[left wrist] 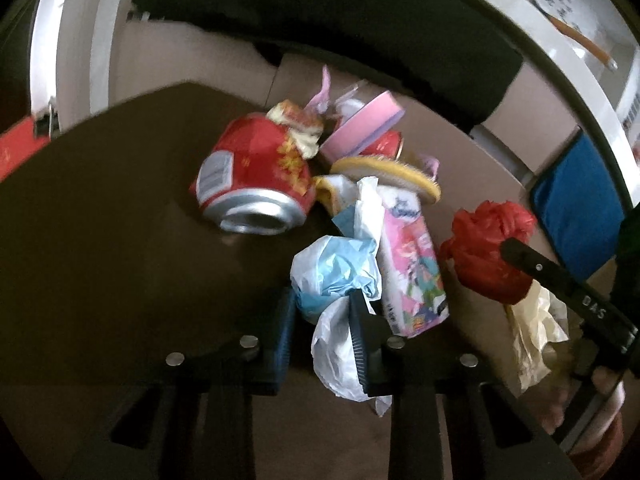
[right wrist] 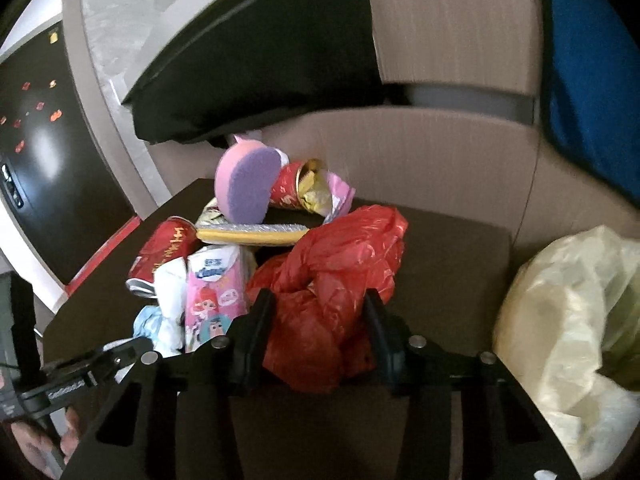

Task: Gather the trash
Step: 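Grasp the blue-white tissue with the left tool while the right tool grasps the red bag, then carry both items over the bin and open both tools to drop them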

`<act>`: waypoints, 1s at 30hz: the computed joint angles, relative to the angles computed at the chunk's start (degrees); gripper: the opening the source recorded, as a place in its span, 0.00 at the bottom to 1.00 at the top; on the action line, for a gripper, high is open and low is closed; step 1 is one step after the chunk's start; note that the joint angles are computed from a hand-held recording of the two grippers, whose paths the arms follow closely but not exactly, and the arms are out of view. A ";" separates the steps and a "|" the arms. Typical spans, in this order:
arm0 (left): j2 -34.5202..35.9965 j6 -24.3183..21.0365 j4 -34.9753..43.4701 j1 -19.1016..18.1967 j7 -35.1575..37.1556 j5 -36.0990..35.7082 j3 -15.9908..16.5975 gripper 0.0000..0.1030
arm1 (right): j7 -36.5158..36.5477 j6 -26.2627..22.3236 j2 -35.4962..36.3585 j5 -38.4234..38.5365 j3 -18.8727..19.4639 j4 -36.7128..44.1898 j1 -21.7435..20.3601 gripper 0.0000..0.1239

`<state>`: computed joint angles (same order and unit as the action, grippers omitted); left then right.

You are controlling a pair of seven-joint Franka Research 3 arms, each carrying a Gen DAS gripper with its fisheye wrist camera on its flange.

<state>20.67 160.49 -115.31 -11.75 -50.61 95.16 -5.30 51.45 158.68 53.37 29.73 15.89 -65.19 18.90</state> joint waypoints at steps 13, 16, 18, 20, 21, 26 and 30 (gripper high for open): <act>-9.93 -21.50 -1.89 -5.71 10.41 -1.28 -3.93 0.25 | -16.06 10.14 -12.22 10.03 10.11 -16.03 -9.58 0.33; -10.75 -24.37 -0.30 -6.73 13.37 -1.60 -5.06 0.25 | -22.58 12.68 -15.17 15.37 14.09 -19.14 -13.23 0.33; -10.44 -25.51 1.51 -7.39 15.39 -1.81 -5.57 0.25 | -27.95 15.40 -17.34 19.51 17.00 -21.47 -15.91 0.33; -10.23 -26.72 3.28 -8.36 16.99 -1.63 -6.03 0.25 | -33.66 17.87 -19.04 23.92 20.37 -23.33 -19.03 0.33; -10.00 -27.17 4.23 -8.81 17.77 -1.44 -6.18 0.25 | -35.63 18.45 -19.63 25.62 21.31 -23.85 -20.00 0.33; -8.51 -28.96 8.99 -11.46 20.83 0.46 -6.68 0.25 | -48.88 21.15 -23.16 37.15 28.46 -26.93 -28.15 0.33; -6.22 -28.70 13.14 -13.53 23.54 1.33 -6.53 0.25 | -63.38 23.87 -24.47 50.23 35.11 -27.38 -35.58 0.33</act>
<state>14.45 131.79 -102.17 -25.27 -27.06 96.49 -11.83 -11.93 182.55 28.90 79.97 51.00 -92.57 -16.68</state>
